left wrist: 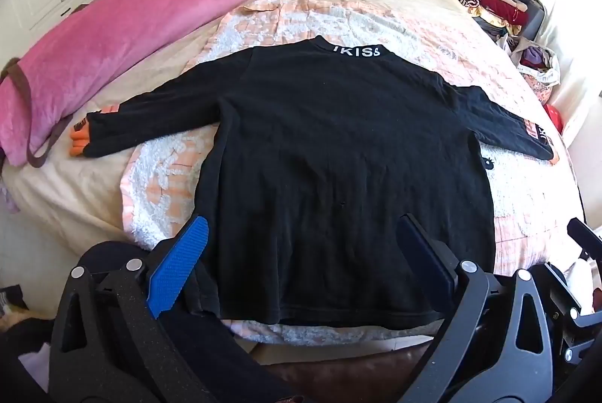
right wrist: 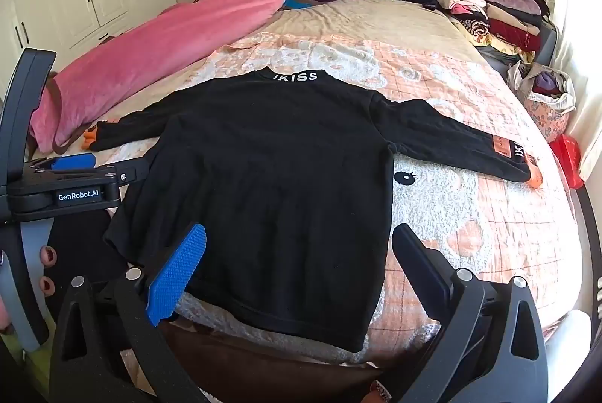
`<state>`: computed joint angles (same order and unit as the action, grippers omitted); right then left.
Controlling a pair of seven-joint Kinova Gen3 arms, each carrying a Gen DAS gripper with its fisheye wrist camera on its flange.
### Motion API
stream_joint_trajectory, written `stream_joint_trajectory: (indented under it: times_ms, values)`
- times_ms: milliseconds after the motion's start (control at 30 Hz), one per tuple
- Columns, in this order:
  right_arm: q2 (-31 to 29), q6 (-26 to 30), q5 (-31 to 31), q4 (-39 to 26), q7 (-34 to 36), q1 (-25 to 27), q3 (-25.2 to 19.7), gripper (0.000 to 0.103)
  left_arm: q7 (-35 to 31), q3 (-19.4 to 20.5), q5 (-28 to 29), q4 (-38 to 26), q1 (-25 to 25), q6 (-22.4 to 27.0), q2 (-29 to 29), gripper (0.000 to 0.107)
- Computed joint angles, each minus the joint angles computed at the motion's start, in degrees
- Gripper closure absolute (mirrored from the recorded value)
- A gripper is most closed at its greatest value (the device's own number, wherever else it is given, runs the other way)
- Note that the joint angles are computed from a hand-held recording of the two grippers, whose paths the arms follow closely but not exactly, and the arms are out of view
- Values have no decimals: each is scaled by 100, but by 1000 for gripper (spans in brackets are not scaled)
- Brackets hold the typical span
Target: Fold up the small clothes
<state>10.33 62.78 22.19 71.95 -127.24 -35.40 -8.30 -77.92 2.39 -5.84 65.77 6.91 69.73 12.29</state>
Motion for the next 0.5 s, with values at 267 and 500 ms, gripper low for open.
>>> stream_joint_trajectory:
  times_ms: [267,500]
  values:
    - [-67,-120,2,99,-72,28,-8,4,22,-5,-61,39,24,-30,-29,14]
    - [-23,-75,72,30,-100,-20,-14,4,31,-6,-137,-83,47,29,20,14]
